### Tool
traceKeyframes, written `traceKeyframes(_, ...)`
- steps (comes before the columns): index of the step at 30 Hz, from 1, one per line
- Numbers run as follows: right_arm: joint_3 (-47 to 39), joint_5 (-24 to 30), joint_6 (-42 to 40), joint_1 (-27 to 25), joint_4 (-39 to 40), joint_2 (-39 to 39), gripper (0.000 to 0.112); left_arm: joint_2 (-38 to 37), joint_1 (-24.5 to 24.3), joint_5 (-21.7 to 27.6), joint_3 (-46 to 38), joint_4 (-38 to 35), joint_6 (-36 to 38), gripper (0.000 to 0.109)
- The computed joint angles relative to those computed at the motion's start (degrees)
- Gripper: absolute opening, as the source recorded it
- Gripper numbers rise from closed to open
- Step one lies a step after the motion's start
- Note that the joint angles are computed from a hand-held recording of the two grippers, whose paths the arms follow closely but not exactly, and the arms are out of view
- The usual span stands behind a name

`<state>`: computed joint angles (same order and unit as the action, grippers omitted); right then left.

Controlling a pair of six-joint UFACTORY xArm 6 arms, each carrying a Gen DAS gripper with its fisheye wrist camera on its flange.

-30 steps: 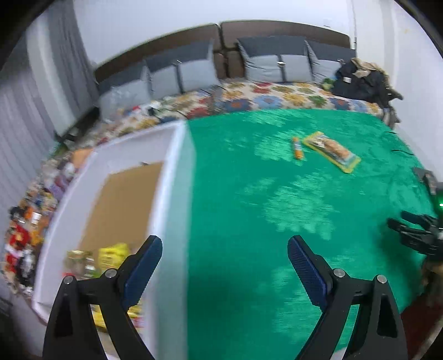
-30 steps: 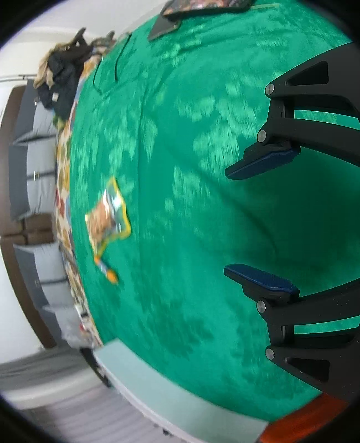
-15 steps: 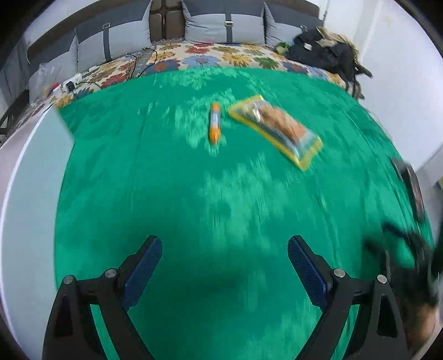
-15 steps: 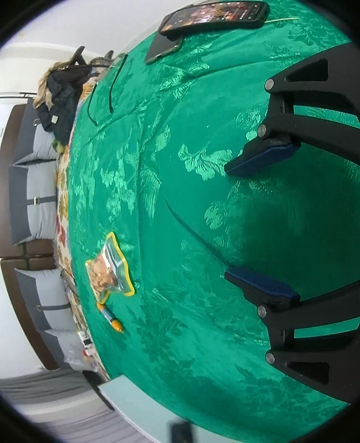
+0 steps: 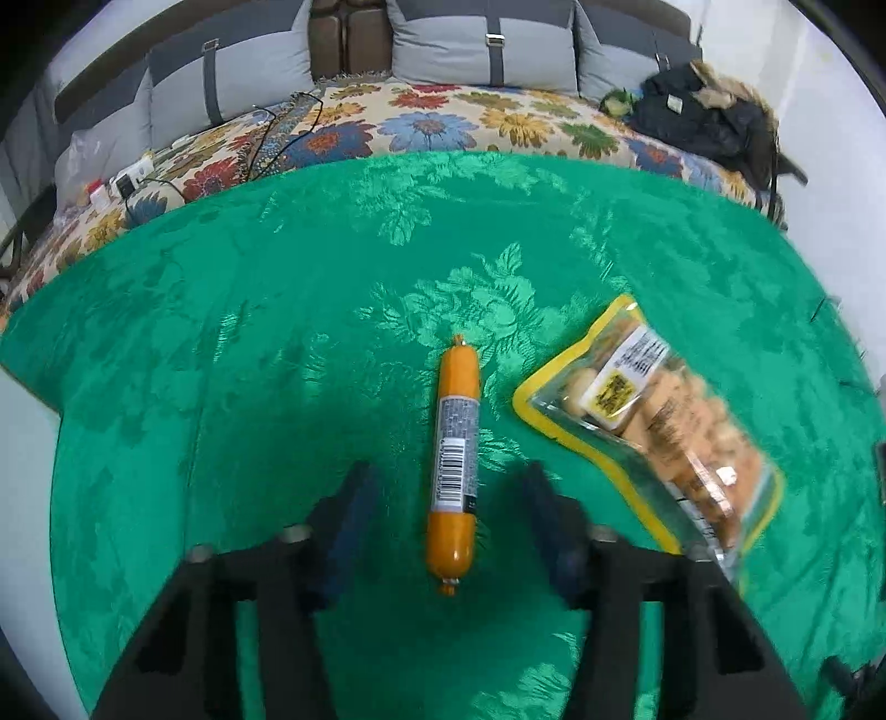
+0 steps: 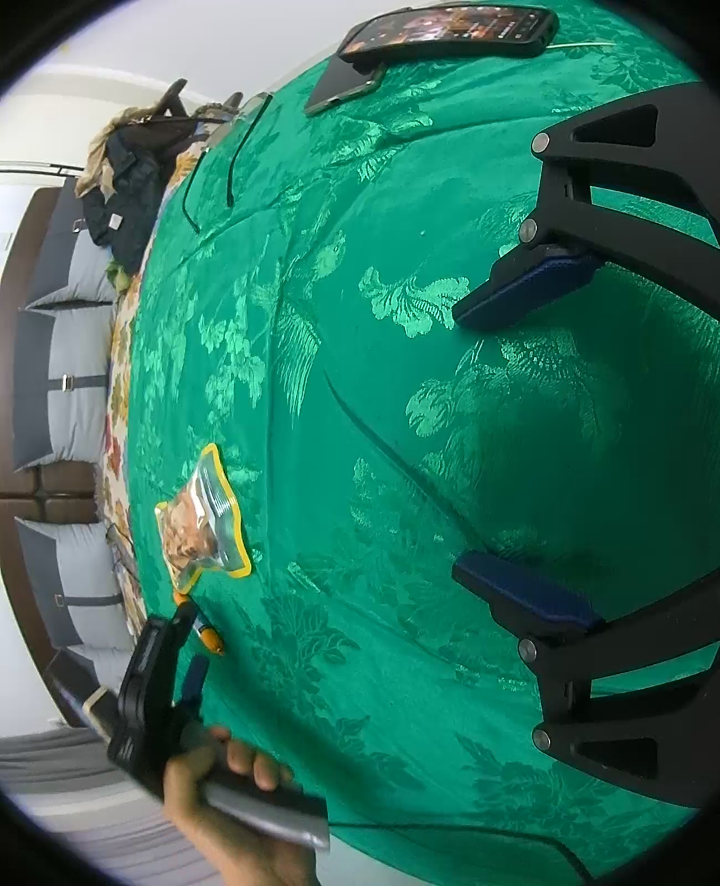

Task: Organize snacks

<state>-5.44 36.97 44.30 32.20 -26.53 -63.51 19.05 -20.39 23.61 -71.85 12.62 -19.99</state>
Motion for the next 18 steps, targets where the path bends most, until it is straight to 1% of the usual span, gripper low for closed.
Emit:
traceKeyframes(1,0.00,0.00,0.00,0.00,0.00,0.00,0.087,0.01,-0.05,-0.75,0.28,2.42,-1.11,0.019)
traceKeyframes(2,0.00,0.00,0.00,0.00,0.00,0.00,0.087,-0.14,-0.09,-1.26,0.63,2.45,-1.04,0.015)
traceKeyframes(3,-0.03,0.04,0.06,0.04,-0.03,0.00,0.087,-0.59,0.05,-1.17,1.03,0.84,0.43,0.015)
traceKeyframes(5,-0.16,-0.11,0.06,-0.03,-0.06,0.28,0.087,-2.19,0.32,-2.60,3.38,1.77,-0.45,0.015)
traceKeyframes(6,-0.19,-0.21,0.01,-0.11,-0.04,0.39,0.087,-3.75,0.55,-3.44,5.51,1.36,-0.60,0.015)
traceKeyframes(8,-0.26,-0.40,-0.07,-0.24,-0.03,0.61,0.087,-8.17,0.93,-5.38,11.22,-1.91,0.96,0.015)
traceKeyframes(9,-0.26,-0.40,-0.07,-0.24,-0.03,0.61,0.087,-10.20,1.02,-6.02,13.59,-1.99,0.85,0.015)
traceKeyframes(12,-0.25,-0.38,-0.11,-0.24,0.01,0.57,0.087,-19.63,1.44,-8.08,24.25,-1.82,0.86,0.015)
traceKeyframes(16,-0.24,-0.32,-0.11,-0.22,0.02,0.52,0.087,-33.32,1.87,-7.02,37.95,-3.89,2.58,0.015)
traceKeyframes(18,-0.24,-0.32,-0.11,-0.22,0.02,0.52,0.087,-39.25,1.94,-6.59,43.56,-3.14,2.03,0.015)
